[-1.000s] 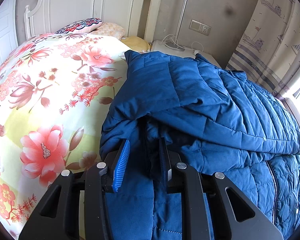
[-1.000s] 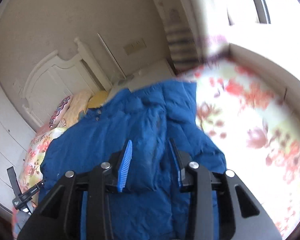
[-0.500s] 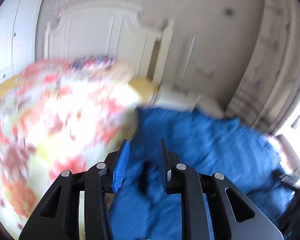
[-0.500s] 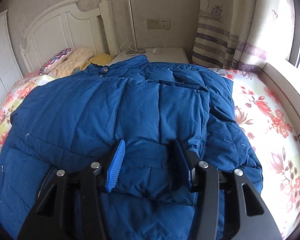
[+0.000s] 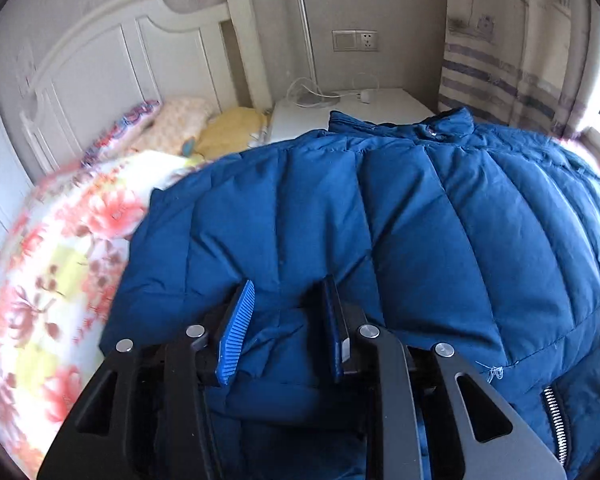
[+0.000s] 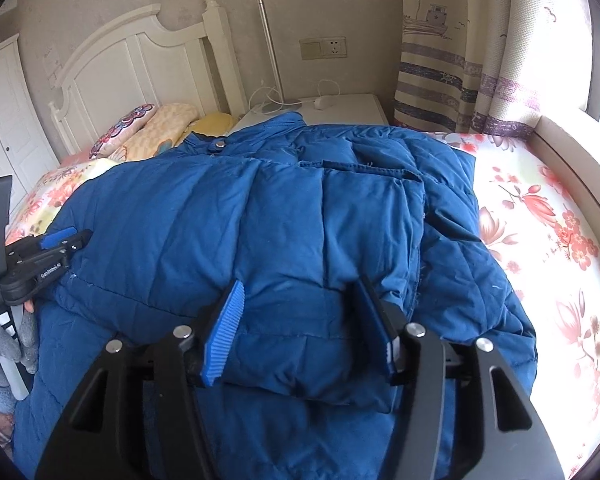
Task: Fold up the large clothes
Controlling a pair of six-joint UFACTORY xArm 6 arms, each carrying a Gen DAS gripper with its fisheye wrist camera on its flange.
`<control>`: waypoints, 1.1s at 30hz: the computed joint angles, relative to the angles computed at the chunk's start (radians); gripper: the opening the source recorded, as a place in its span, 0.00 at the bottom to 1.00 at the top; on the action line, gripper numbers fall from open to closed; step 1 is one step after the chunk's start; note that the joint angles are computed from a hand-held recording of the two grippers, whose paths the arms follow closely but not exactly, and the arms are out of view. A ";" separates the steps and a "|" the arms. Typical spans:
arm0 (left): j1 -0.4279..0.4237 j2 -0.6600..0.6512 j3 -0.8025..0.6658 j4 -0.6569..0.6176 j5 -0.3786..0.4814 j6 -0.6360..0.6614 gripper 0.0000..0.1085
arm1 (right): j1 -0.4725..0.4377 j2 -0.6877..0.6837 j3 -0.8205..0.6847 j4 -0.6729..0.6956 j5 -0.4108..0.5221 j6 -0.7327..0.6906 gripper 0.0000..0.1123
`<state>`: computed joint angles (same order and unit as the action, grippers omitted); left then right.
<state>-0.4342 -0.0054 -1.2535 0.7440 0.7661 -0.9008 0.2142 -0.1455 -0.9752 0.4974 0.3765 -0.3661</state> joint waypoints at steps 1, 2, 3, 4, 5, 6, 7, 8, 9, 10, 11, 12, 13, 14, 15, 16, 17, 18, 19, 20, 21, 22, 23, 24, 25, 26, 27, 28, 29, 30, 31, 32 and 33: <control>-0.003 0.005 -0.007 0.002 0.011 0.003 0.19 | 0.000 0.000 -0.002 0.006 0.006 -0.004 0.53; 0.002 0.001 -0.001 -0.006 0.000 0.004 0.19 | -0.002 -0.001 -0.008 -0.001 0.020 0.000 0.54; 0.008 -0.005 0.004 -0.019 -0.012 0.010 0.19 | -0.008 -0.001 -0.025 -0.039 0.059 0.033 0.54; 0.015 -0.013 0.017 -0.030 -0.029 0.011 0.19 | -0.012 -0.001 -0.044 -0.081 0.093 0.077 0.54; 0.024 -0.021 0.028 -0.044 -0.048 0.012 0.19 | -0.013 -0.001 -0.063 -0.123 0.119 0.123 0.54; 0.025 -0.020 0.027 -0.050 -0.051 0.014 0.19 | -0.010 0.000 -0.082 -0.157 0.130 0.159 0.54; 0.026 -0.018 0.024 -0.053 -0.052 0.017 0.19 | 0.000 0.001 -0.096 -0.183 0.107 0.180 0.54; 0.025 -0.016 0.021 -0.049 -0.047 0.016 0.19 | 0.011 0.007 -0.107 -0.209 0.076 0.194 0.54; 0.021 -0.016 0.016 -0.045 -0.038 0.016 0.19 | 0.026 0.024 -0.126 -0.253 0.036 0.222 0.54; 0.021 -0.017 0.018 -0.043 -0.037 0.016 0.19 | 0.035 0.041 -0.143 -0.279 0.016 0.240 0.54; 0.020 -0.020 0.021 -0.044 -0.038 0.014 0.19 | 0.045 0.070 -0.167 -0.296 -0.001 0.248 0.56; 0.016 -0.016 0.016 -0.042 -0.036 0.010 0.19 | 0.054 0.105 -0.202 -0.334 0.010 0.269 0.57; 0.017 -0.017 0.018 -0.043 -0.038 0.010 0.19 | 0.058 0.176 -0.260 -0.393 0.062 0.304 0.57; 0.017 -0.018 0.020 -0.044 -0.041 0.010 0.19 | 0.060 0.224 -0.290 -0.410 0.096 0.317 0.62; 0.016 -0.018 0.021 -0.044 -0.043 0.008 0.19 | 0.062 0.238 -0.293 -0.386 0.088 0.288 0.63; 0.020 -0.021 0.023 -0.057 -0.050 0.015 0.19 | 0.063 0.244 -0.291 -0.382 0.074 0.277 0.63; 0.023 -0.023 0.017 -0.095 -0.043 0.045 0.19 | 0.063 0.245 -0.297 -0.390 0.084 0.284 0.63; 0.019 -0.017 -0.007 -0.147 -0.006 0.090 0.19 | 0.064 0.243 -0.293 -0.399 0.079 0.286 0.63; 0.019 -0.007 -0.051 -0.230 0.051 0.155 0.19 | 0.064 0.241 -0.287 -0.396 0.069 0.284 0.63; 0.025 0.007 -0.106 -0.335 0.111 0.231 0.20 | 0.064 0.241 -0.285 -0.391 0.065 0.281 0.63; 0.038 0.029 -0.178 -0.440 0.163 0.285 0.20 | 0.065 0.240 -0.283 -0.395 0.064 0.285 0.63; 0.059 0.038 -0.215 -0.534 0.173 0.338 0.20 | 0.067 0.242 -0.285 -0.414 0.064 0.300 0.63; 0.074 0.060 -0.272 -0.596 0.173 0.351 0.20 | 0.069 0.243 -0.285 -0.432 0.062 0.312 0.63; 0.080 0.079 -0.312 -0.617 0.177 0.358 0.26 | 0.068 0.241 -0.280 -0.441 0.058 0.316 0.63; 0.079 0.114 -0.368 -0.596 0.190 0.350 0.31 | 0.070 0.241 -0.278 -0.449 0.054 0.323 0.63; 0.071 0.171 -0.447 -0.533 0.209 0.333 0.52 | 0.070 0.240 -0.275 -0.449 0.051 0.323 0.63; 0.066 0.206 -0.484 -0.498 0.210 0.326 0.77 | 0.068 0.238 -0.271 -0.440 0.049 0.314 0.63; 0.063 0.251 -0.527 -0.474 0.211 0.334 0.85 | 0.067 0.235 -0.263 -0.431 0.044 0.306 0.63; 0.061 0.290 -0.559 -0.452 0.213 0.341 0.86 | 0.067 0.233 -0.262 -0.426 0.043 0.304 0.63; 0.057 0.347 -0.604 -0.409 0.240 0.333 0.86 | 0.067 0.232 -0.260 -0.421 0.041 0.300 0.63; 0.056 0.373 -0.623 -0.390 0.261 0.326 0.86 | 0.066 0.233 -0.261 -0.422 0.042 0.300 0.63; 0.059 0.390 -0.608 -0.371 0.256 0.314 0.88 | 0.067 0.232 -0.260 -0.418 0.041 0.298 0.63; 0.066 0.376 -0.562 -0.371 0.208 0.309 0.90 | 0.067 0.231 -0.259 -0.408 0.041 0.289 0.64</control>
